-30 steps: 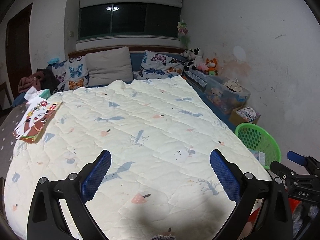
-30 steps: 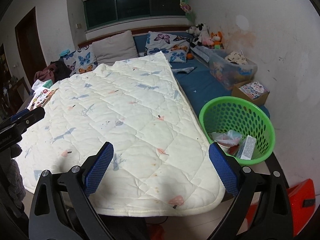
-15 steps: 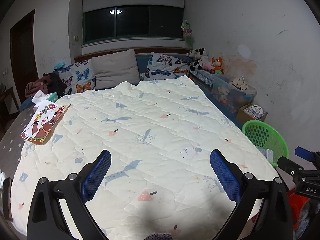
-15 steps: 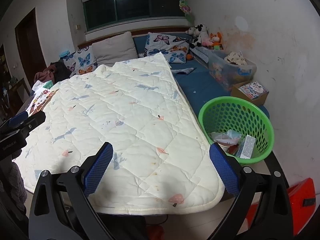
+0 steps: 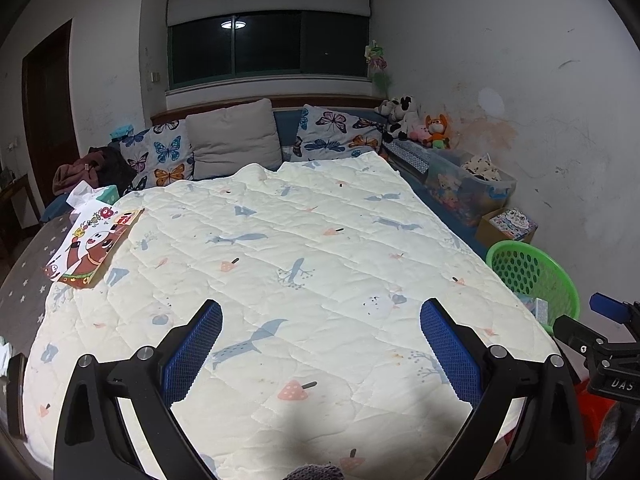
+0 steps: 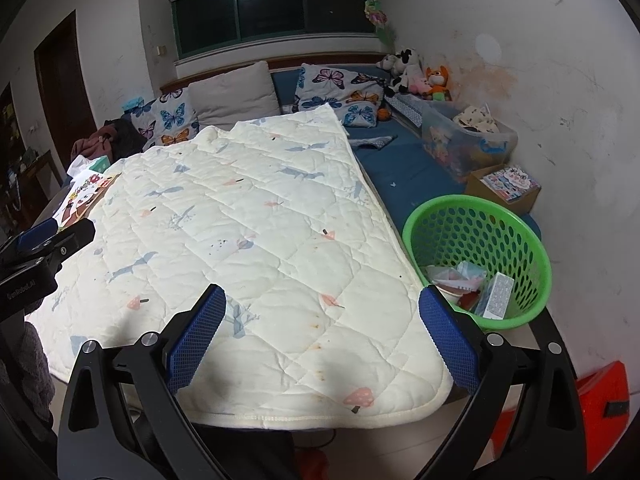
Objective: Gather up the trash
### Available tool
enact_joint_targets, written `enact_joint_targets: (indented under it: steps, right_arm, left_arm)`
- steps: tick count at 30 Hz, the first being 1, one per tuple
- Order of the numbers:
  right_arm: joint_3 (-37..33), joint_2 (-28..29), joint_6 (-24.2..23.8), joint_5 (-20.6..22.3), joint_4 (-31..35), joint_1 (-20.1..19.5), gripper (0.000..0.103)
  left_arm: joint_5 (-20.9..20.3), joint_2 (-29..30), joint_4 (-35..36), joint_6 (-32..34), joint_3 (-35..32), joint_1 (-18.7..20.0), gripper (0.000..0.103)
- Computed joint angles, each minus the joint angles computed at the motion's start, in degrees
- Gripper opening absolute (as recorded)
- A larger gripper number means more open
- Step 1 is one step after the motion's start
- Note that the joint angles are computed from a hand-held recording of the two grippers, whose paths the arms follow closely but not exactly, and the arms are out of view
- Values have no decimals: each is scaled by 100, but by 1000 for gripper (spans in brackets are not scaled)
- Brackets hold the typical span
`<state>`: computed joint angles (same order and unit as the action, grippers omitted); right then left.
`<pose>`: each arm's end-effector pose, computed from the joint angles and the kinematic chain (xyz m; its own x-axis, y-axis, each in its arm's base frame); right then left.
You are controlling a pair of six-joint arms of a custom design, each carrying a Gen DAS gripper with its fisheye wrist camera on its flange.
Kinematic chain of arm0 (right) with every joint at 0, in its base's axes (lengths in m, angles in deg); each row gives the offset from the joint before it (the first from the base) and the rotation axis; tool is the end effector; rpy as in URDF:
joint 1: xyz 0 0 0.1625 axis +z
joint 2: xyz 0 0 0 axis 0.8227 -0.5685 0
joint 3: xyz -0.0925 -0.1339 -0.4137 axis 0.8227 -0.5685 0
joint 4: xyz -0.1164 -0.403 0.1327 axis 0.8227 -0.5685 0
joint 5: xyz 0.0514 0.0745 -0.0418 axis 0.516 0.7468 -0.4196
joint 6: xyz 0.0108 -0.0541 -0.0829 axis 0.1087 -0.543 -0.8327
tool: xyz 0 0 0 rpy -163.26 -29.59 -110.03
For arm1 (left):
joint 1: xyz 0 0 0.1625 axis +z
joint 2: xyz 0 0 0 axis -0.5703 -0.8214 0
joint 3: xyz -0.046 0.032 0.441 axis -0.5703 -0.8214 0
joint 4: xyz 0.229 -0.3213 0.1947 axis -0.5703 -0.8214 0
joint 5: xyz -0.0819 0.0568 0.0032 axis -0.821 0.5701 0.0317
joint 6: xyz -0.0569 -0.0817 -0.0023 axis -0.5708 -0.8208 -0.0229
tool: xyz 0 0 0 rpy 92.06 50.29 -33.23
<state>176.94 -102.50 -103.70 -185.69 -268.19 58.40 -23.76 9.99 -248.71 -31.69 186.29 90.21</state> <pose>0.3738 -0.6389 0.0575 -0.6717 -0.3964 0.6258 -0.7053 0.6006 -0.3766 -0.1144 -0.5601 0.3524 -0.6983 -0.2775 -0.6599 0.4573 0.5363 -0.7094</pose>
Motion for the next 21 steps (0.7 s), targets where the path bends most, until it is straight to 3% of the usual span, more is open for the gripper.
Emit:
enact_joint_targets:
  steps: [21]
  right_arm:
    - [65,-59,94,-75,-47,-55,96]
  left_arm:
    - [-60,93,136,-53,-29,6,96]
